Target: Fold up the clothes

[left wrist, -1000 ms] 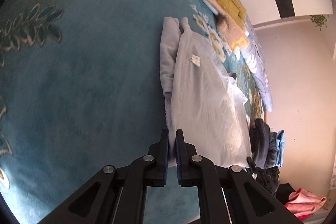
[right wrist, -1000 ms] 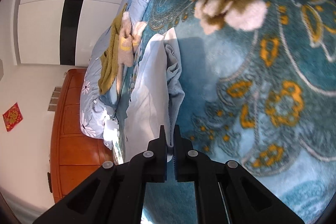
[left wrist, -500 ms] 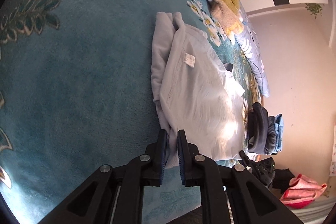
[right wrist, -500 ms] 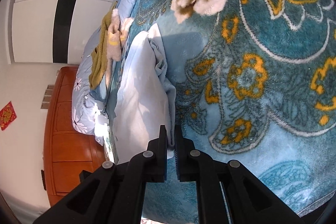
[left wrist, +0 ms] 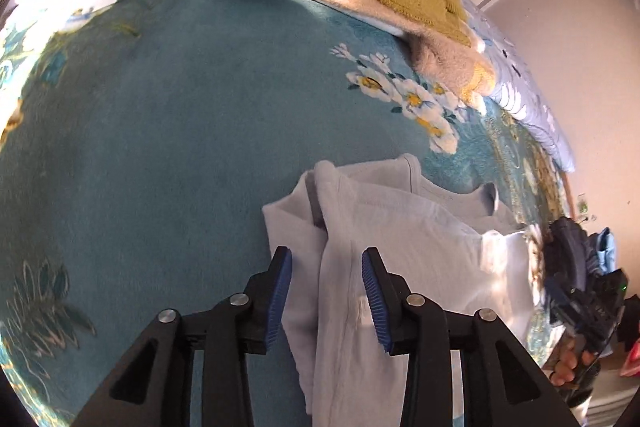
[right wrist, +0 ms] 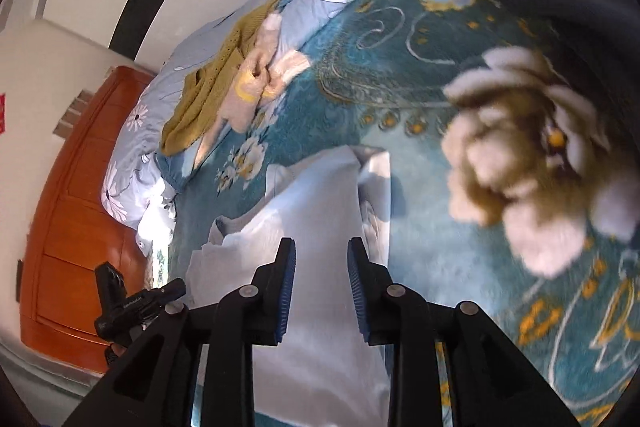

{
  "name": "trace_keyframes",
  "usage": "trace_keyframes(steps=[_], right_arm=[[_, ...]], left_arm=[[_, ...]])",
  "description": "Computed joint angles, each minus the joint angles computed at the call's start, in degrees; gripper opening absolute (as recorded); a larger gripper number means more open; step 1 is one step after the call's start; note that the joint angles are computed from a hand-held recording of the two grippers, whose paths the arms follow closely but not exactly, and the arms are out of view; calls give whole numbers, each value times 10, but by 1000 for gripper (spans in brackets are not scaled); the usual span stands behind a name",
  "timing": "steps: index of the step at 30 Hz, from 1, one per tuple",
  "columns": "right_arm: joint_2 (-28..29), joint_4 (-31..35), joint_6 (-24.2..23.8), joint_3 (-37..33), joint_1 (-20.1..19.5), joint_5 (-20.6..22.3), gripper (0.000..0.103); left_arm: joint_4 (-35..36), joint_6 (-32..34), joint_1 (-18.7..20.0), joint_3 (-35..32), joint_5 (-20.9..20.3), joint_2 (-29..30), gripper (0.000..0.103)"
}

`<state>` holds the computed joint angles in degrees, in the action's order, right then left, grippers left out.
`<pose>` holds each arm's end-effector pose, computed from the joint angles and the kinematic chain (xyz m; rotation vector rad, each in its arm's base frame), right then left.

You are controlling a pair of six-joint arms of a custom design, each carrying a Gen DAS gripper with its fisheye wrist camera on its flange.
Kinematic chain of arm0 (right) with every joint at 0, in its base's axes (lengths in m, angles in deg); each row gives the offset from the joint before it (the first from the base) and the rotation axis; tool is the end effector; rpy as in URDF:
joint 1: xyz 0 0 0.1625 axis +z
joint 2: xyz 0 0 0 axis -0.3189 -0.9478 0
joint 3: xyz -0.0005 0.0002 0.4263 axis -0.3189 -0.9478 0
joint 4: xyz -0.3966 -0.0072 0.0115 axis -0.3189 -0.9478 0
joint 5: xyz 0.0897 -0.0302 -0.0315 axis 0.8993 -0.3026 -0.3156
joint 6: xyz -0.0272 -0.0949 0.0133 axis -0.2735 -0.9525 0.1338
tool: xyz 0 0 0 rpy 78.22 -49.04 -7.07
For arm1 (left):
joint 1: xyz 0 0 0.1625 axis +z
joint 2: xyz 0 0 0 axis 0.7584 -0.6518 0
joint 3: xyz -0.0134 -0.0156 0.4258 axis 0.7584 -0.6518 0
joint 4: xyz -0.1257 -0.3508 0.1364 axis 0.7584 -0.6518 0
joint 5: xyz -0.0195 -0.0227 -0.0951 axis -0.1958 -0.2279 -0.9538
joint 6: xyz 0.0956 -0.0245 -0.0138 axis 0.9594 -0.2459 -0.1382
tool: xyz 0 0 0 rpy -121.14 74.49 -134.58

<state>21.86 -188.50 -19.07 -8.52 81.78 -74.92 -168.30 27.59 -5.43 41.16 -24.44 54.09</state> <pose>-0.1615 -0.6418 0.4102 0.3990 -3.0577 0.4091 -0.2694 -0.5297 -0.0409 -0.3284 2.6319 -0.7413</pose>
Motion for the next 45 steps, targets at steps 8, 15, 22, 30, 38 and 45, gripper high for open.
trace_keyframes(steps=[8, 15, 22, 30, 38, 45], right_arm=[[84, -25, -40, -69, 44, -94, 37], [114, 16, -22, -104, 46, -85, 37], [112, 41, -24, -111, 46, -69, 7], [99, 43, -39, -108, 49, -37, 3], [123, 22, -3, -126, 55, -58, 3], [149, 22, 40, -144, 48, -82, 3]], left_arm=[[31, 56, 32, -53, -15, 25, 48], [-2, 76, 36, -54, -10, 31, 48], [-23, 105, 26, -54, 7, 40, 16], [-67, 114, -1, -34, 63, 33, 4], [-66, 97, 11, -31, 70, 20, 4], [-44, 61, 38, -46, 47, 37, 4]])
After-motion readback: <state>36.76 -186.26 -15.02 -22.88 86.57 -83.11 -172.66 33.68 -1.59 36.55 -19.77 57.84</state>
